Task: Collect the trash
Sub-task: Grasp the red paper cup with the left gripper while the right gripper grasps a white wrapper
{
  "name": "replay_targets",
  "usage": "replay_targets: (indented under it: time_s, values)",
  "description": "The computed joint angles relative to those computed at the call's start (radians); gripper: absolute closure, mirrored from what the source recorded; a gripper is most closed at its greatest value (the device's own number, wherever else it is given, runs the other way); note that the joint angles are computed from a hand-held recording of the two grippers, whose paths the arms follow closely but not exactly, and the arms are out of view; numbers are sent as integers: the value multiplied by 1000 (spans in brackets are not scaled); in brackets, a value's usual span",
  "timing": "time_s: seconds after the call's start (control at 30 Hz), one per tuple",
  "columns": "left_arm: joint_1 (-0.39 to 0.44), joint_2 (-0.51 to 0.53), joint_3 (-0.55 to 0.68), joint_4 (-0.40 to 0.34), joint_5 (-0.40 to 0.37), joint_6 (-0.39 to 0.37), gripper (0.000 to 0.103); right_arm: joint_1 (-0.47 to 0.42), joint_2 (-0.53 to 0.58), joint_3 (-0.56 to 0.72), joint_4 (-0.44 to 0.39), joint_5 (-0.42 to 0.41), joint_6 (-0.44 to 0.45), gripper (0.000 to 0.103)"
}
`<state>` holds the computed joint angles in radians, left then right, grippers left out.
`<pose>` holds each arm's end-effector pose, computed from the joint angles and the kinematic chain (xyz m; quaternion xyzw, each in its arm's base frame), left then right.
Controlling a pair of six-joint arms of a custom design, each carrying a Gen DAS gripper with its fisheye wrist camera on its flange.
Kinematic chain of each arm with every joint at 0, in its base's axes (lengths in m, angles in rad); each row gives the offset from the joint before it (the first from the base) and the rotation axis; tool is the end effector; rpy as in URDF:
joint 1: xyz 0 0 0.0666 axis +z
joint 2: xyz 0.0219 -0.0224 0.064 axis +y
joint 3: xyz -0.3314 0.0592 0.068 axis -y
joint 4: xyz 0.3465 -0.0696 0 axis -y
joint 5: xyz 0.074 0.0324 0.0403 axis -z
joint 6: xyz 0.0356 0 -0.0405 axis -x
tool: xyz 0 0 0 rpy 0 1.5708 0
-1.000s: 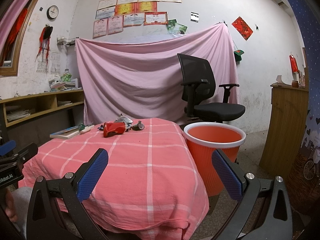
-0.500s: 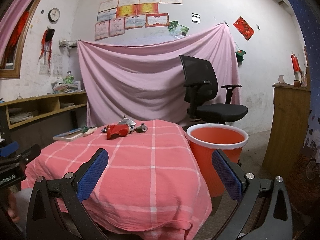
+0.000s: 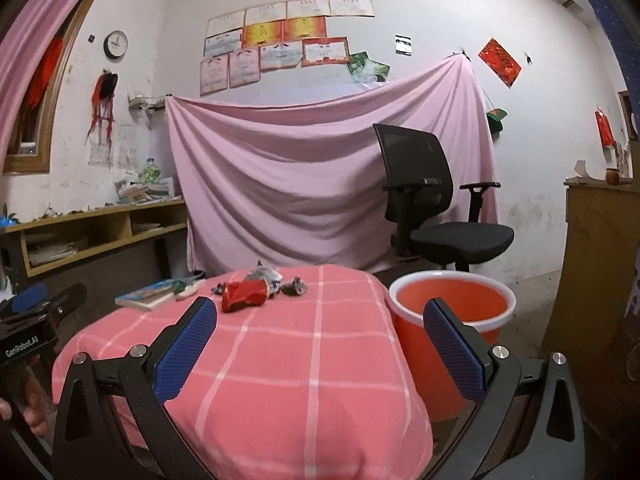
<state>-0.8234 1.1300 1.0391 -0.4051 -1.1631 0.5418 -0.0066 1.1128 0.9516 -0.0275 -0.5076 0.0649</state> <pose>0.2714 -0.2454 0.3858 -0.1777 0.7502 0.0963 0.6296 0.3817 0.0144 0.3824 -0.1817 0.7409 0.1713 0.6234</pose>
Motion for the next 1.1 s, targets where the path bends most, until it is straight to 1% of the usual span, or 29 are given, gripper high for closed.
replay_targets:
  time_s: [0.13, 0.2, 0.37, 0.5, 0.6, 0.7, 0.8, 0.87, 0.9, 0.93, 1.0, 1.03, 1.07, 1.1]
  values:
    - [62, 14, 18, 53, 84, -50, 2, 27, 44, 43, 2, 50, 32, 0]
    - [91, 19, 25, 73, 114, -68, 2, 30, 67, 61, 0, 56, 42, 0]
    - [158, 74, 66, 124, 179, -105, 2, 45, 146, 126, 3, 87, 54, 0]
    - [218, 123, 105, 150, 252, -125, 2, 65, 222, 212, -46, 106, 58, 0]
    - [264, 165, 144, 145, 308, -112, 2, 78, 286, 282, -66, 110, 54, 0]
    - [312, 206, 184, 130, 379, -91, 2, 89, 341, 343, -85, 106, 61, 0]
    - [357, 269, 242, 88, 444, -65, 3, 104, 409, 420, -107, 108, 79, 0]
    - [385, 311, 288, 49, 497, -49, 3, 115, 458, 482, -142, 107, 98, 0]
    - [395, 330, 305, 38, 516, -44, 6, 120, 485, 519, -167, 103, 107, 0]
    - [410, 355, 329, 20, 555, -44, 9, 123, 510, 553, -190, 94, 119, 0]
    - [430, 390, 365, -10, 611, -50, 28, 133, 569, 632, -244, 88, 146, 0]
    - [446, 415, 392, -36, 656, -50, 33, 139, 594, 665, -264, 89, 160, 0]
    - [463, 439, 421, -72, 714, -42, 41, 146, 632, 716, -292, 87, 184, 0]
    - [475, 454, 443, -101, 755, -29, 54, 152, 662, 754, -316, 87, 203, 3]
